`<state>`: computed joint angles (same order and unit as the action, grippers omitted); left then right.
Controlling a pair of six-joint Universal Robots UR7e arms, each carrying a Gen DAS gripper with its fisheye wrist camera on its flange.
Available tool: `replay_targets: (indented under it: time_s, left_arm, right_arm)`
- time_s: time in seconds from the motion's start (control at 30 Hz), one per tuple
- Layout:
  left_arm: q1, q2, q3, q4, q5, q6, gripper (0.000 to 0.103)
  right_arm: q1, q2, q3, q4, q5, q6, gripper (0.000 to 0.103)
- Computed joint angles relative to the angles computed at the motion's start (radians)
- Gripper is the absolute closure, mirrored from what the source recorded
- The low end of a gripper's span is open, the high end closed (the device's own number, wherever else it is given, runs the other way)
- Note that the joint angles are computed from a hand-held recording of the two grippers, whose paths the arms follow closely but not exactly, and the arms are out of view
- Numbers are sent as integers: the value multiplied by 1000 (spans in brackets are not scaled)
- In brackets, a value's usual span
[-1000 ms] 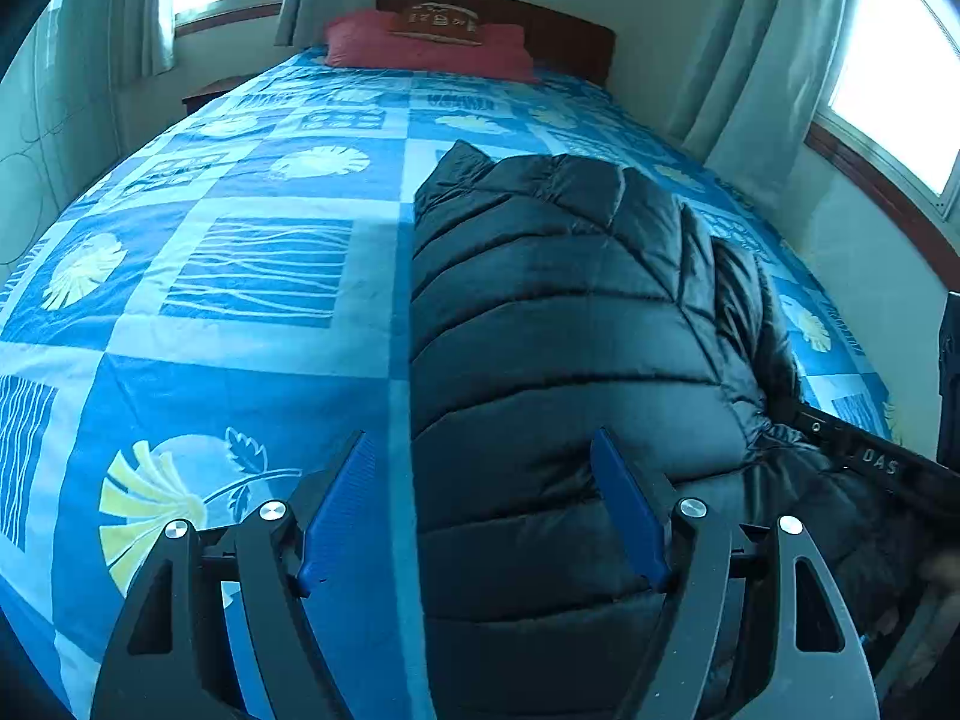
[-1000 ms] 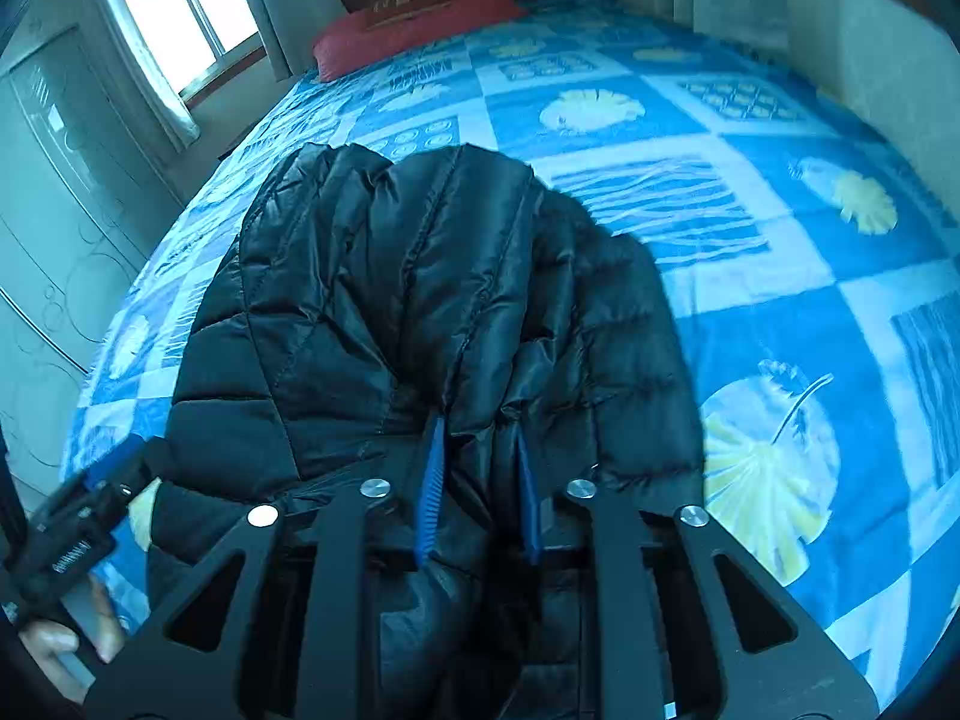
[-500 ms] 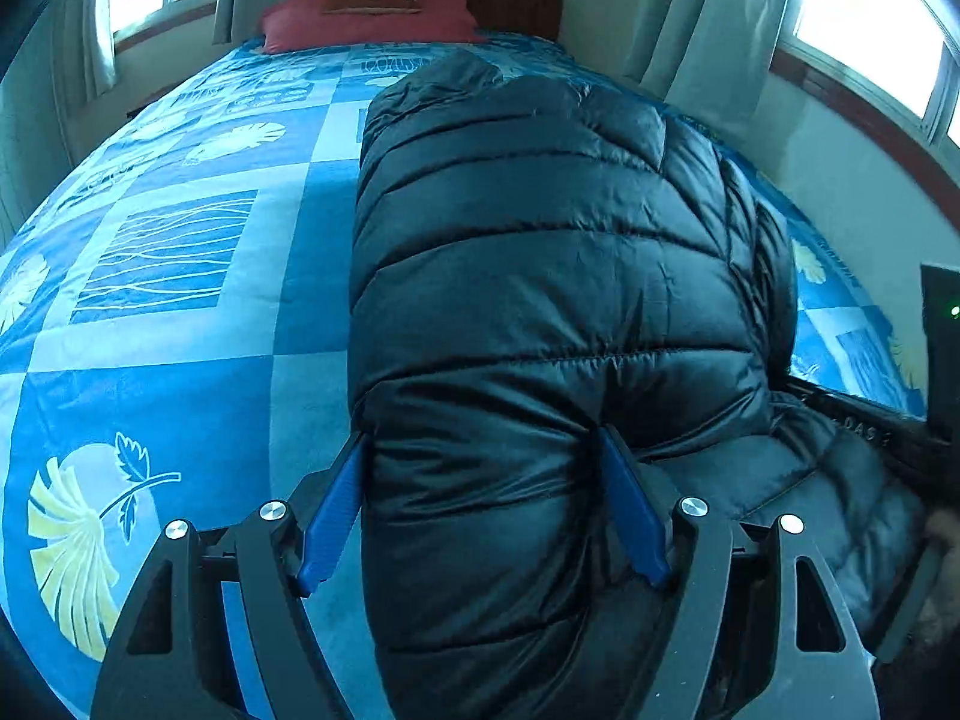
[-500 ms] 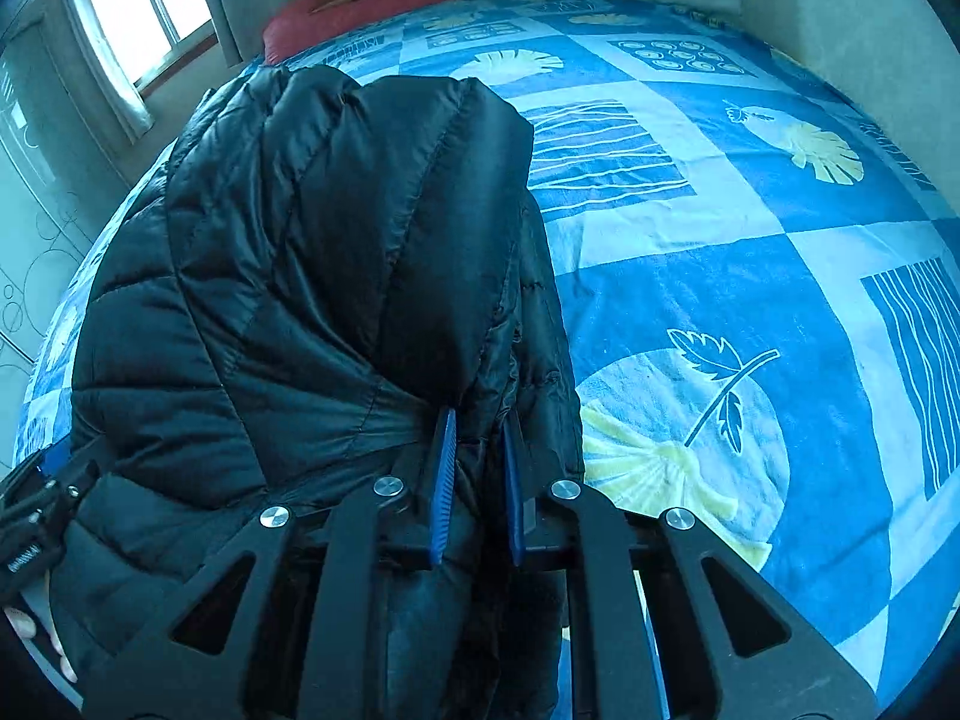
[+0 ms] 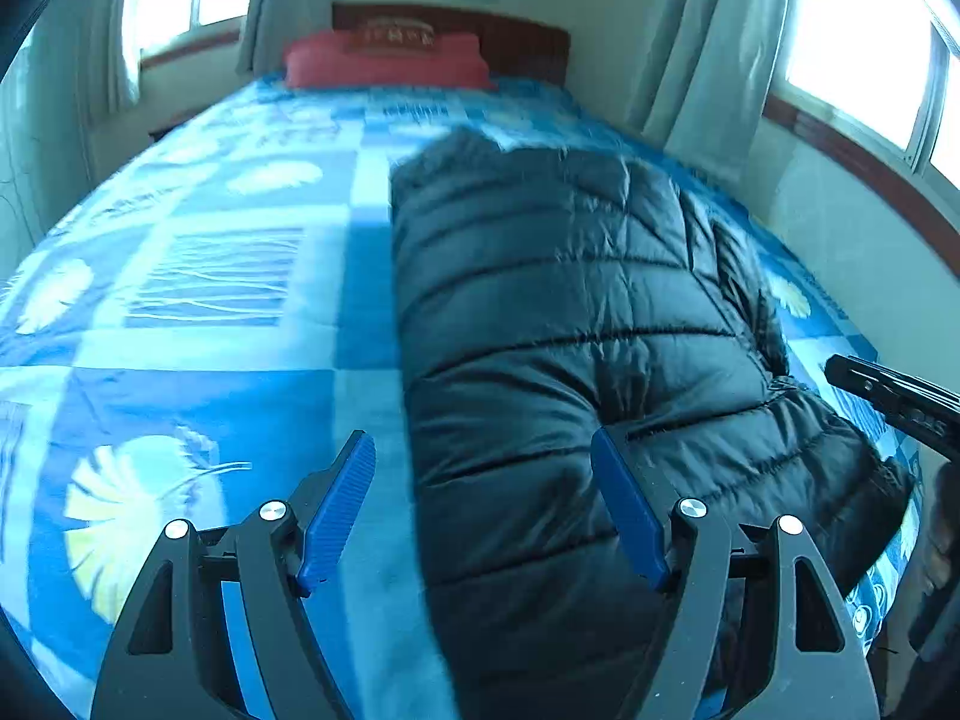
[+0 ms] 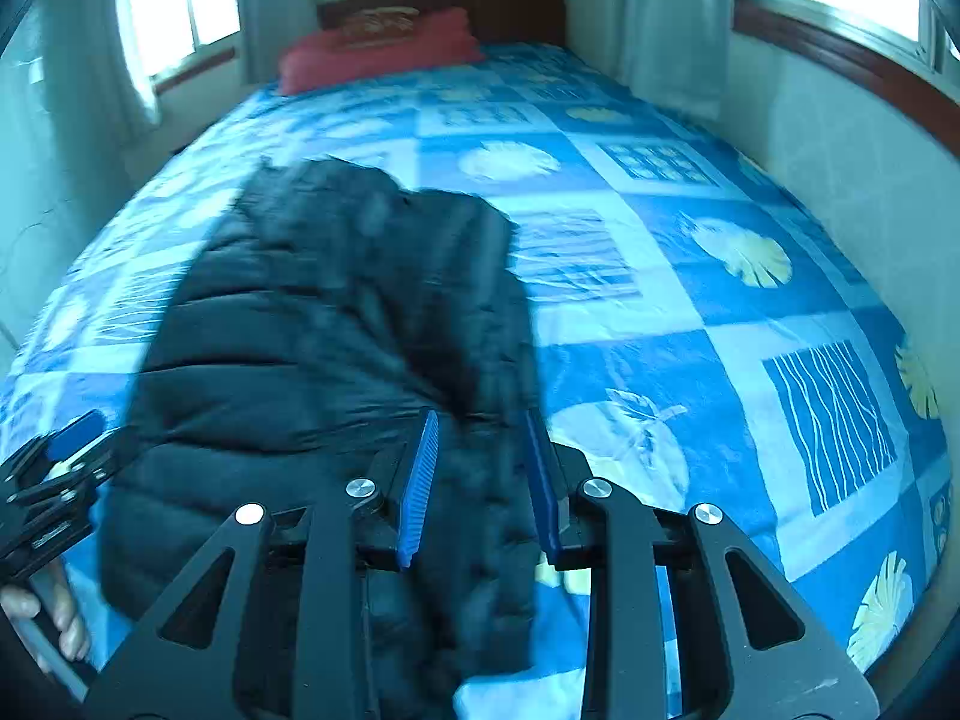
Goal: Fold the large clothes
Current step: 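Grasp the jacket bundle end with the left gripper while the right gripper grasps beside it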
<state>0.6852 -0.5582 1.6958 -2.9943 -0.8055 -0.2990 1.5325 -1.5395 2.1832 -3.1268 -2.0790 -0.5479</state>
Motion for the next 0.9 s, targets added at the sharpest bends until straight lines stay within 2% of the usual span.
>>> replay_targets:
  time_s: [0.1, 0.2, 0.23, 0.3, 0.37, 0.43, 0.5, 0.6, 0.7, 0.77, 0.9]
  left_arm:
    - [-4, -35, 54, -26, 7, -26, 30]
    - [15, -41, 51, 17, -33, -48, 30]
    - [18, -37, 47, 26, -43, -57, 30]
    - [32, -18, 11, 89, -85, -78, 30]
    - [51, 8, -32, 154, -114, -87, 29]
    - [72, 17, -45, 156, -159, -117, 29]
    - [76, 7, -40, 156, -175, -123, 29]
    - [56, -24, -24, 177, -143, -108, 31]
    - [38, -52, -11, 88, -108, -63, 31]
    - [38, -42, -45, 65, -101, -25, 31]
    - [62, 43, -198, 61, -72, 54, 31]
  right_arm:
    - [17, -23, 38, 32, 31, -27, 74]
    - [5, -8, 56, 43, 18, -42, 74]
    - [-11, 3, 56, 45, 9, -35, 74]
    - [-68, 7, 48, 86, 59, -2, 74]
    - [-118, 18, 51, 73, 111, 2, 74]
    - [-134, 15, 56, 76, 141, 18, 74]
    - [-124, 11, 48, 97, 129, 23, 74]
    - [-75, -25, 12, 197, 97, 67, 74]
    - [-43, -57, -14, 201, 145, 66, 72]
    - [-19, -27, -68, 180, 160, 65, 67]
    - [-12, 95, -179, 113, 161, 54, 67]
